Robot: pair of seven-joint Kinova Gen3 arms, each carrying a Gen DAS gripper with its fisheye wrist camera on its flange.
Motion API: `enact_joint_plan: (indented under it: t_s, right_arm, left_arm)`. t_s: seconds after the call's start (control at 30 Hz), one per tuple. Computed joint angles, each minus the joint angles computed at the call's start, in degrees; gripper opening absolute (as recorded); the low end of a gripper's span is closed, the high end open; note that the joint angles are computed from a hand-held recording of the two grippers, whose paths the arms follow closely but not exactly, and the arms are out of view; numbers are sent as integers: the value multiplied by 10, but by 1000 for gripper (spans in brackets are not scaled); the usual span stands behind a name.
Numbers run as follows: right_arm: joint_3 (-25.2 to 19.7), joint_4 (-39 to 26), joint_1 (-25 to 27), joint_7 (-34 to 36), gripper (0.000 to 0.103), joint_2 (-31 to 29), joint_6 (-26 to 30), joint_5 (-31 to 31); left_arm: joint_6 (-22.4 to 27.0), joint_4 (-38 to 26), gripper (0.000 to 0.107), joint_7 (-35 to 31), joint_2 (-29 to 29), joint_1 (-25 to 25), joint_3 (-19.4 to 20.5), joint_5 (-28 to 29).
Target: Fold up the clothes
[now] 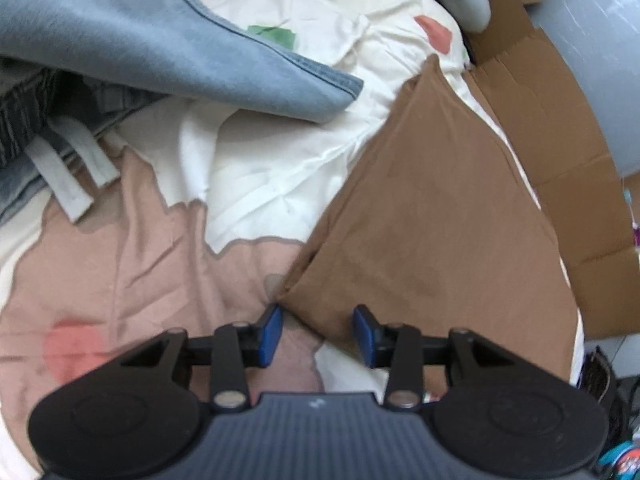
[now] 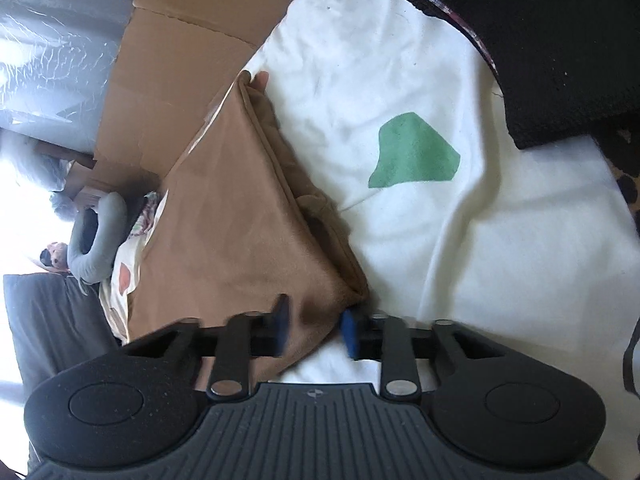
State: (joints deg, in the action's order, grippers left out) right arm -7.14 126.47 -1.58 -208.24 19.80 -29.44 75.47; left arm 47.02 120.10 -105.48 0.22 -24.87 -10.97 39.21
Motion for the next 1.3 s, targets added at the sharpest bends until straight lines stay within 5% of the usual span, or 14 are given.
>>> enact_joint_plan:
  t_s: [0.27, 0.47, 0.67, 1.1, 1.2, 1.3]
  right_arm:
    - [-8, 34, 16, 104, 3, -9, -26, -118]
    - [-31, 37, 37, 105, 7, 3, -35, -137]
    - [-40, 49, 34, 125, 32, 27, -51, -174]
    - [-67, 51, 43, 200, 31, 58, -79, -281]
    - [-71, 50, 46, 202, 11, 53, -65, -283]
    - [-75, 47, 49, 200, 3, 46, -48, -277]
  left_arm:
    - [-19, 26, 11, 11, -1, -18, -12, 51]
    - [-17, 31, 24, -11, -6, -19, -11, 42]
    - [-43, 58, 26, -76, 1, -24, -17, 109]
    - [-48, 79, 28, -158, 12, -42, -13, 190]
    - [-55, 82, 24, -150, 11, -39, -11, 194]
    - [-46, 77, 11, -141, 19, -42, -13, 194]
